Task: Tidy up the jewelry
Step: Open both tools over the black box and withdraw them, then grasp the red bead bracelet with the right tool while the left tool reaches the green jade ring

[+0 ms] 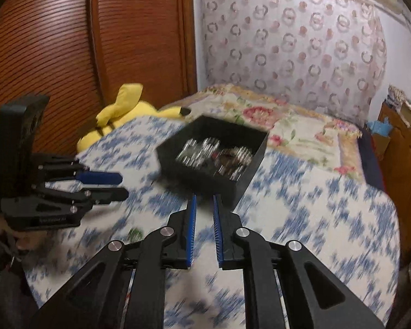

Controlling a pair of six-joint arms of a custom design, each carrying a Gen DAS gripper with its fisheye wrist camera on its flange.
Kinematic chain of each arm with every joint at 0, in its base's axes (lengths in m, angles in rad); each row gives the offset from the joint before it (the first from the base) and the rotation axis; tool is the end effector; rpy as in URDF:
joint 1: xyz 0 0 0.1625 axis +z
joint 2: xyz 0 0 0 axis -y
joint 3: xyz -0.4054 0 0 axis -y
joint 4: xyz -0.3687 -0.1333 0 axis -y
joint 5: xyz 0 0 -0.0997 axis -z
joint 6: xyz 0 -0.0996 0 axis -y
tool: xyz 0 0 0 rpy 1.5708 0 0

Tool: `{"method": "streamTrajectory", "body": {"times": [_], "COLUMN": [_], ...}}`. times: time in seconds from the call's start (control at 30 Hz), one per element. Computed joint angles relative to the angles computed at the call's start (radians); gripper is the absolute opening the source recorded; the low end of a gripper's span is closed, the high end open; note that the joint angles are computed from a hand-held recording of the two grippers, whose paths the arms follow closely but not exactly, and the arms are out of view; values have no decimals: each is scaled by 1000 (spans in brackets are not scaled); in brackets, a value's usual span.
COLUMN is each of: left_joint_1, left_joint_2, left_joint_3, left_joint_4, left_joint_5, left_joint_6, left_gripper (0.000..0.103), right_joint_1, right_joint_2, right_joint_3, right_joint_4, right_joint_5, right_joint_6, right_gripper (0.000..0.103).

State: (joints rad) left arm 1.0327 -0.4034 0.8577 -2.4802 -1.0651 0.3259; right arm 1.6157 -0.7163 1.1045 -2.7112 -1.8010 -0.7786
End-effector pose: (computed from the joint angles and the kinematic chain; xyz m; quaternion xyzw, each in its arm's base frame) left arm -0.2705 -0.8075 0.1254 0.3437 0.8802 -0.2430 0.2192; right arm 0.1457 -0.7803 0.2864 0.3311 -0.8636 0.3023 0.2306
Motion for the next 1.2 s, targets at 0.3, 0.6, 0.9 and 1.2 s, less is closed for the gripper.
{"method": "streamTrajectory", "body": {"times": [0.3, 0.6, 0.9, 1.2], "left_joint_1": [6, 9, 11, 13], "left_joint_2": [-79, -89, -87, -84], "left_joint_3": [168, 198, 196, 194], "left_joint_4": [-49, -46, -40, -44], "left_joint_5": [8, 18, 20, 15], "left_joint_6": [-22, -21, -28, -29], "left_gripper": [34, 45, 50, 57], "right_joint_1": [-4, 1, 10, 3], "right_joint_2": [-43, -28, -13, -50], "right_joint_3": [162, 153, 162, 210], "right_joint_4": [-5, 46, 44, -9], "right_joint_5": [-25, -46, -105, -62], "right_joint_6": [15, 16, -33, -41], "right_gripper": [14, 24, 22, 3]}}
